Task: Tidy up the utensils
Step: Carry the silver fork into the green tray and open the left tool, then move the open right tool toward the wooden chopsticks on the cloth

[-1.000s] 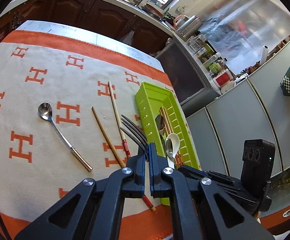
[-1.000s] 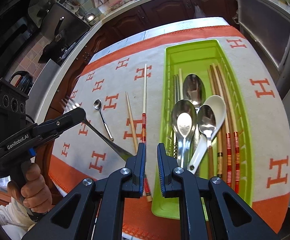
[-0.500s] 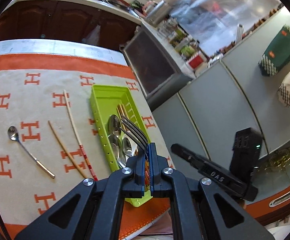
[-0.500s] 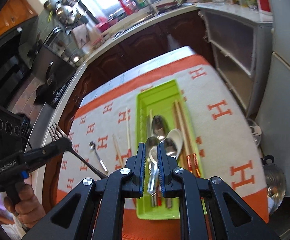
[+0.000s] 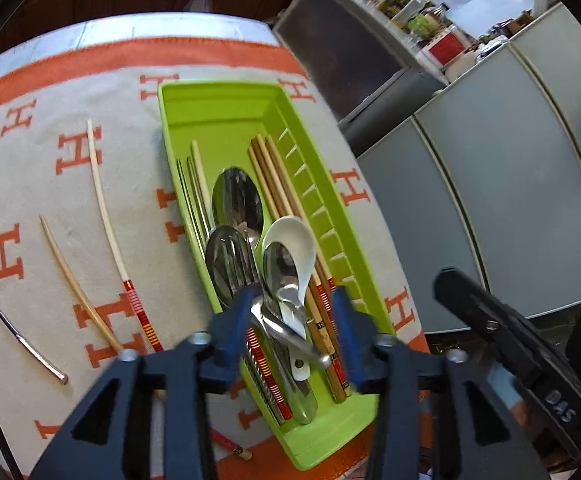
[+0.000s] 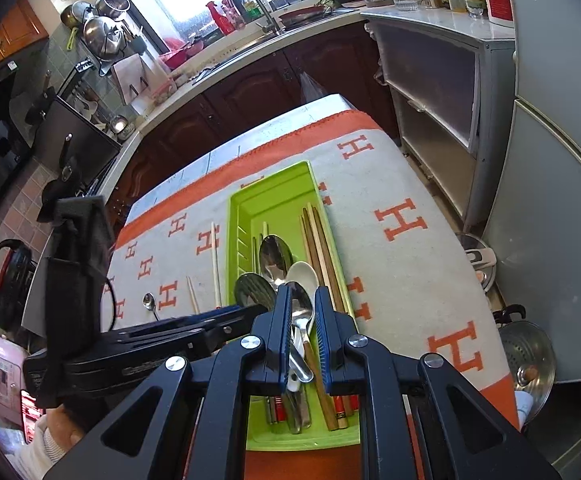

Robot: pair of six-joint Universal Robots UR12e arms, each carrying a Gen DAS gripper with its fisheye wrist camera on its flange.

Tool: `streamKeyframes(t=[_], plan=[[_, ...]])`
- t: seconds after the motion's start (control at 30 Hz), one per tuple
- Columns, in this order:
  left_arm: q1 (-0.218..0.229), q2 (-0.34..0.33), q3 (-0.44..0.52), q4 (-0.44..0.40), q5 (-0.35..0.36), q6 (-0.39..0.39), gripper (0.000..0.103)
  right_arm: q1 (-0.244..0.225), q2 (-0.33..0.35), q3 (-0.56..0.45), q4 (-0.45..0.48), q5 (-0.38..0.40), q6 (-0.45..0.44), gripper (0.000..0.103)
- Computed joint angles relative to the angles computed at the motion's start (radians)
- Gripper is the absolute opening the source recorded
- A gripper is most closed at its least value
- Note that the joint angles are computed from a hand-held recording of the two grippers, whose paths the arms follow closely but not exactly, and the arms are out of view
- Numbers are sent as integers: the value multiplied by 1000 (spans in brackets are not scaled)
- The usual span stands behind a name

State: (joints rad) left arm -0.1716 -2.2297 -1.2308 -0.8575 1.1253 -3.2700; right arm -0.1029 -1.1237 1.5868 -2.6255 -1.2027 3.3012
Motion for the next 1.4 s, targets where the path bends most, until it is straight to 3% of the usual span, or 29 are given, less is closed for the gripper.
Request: streamKeyframes(t=[0.03,0.23,0.33,0.63,1.07,1.3,1.4], plan=[[0,13,-18,35,18,3,56,4,4,-3,1,-4,0,12],[6,79,-104,161,130,-15,68,26,28,-31,36,4,-27,12],[9,98,-121,164,204,-41,69,40,35,-44,56,16,-61,12],[42,139,-192,139,318,-106,70,82,45,-73,132,43,-163,12],[98,184,-289,111,392,-186,71,156,90,-156,282,28,-300,12],[115,192,-314,114,408,-198,71,190,176,-295,411,-3,-328,12],[117,191,-317,107,397,-198,71,205,226,-375,456,-61,-302,12]])
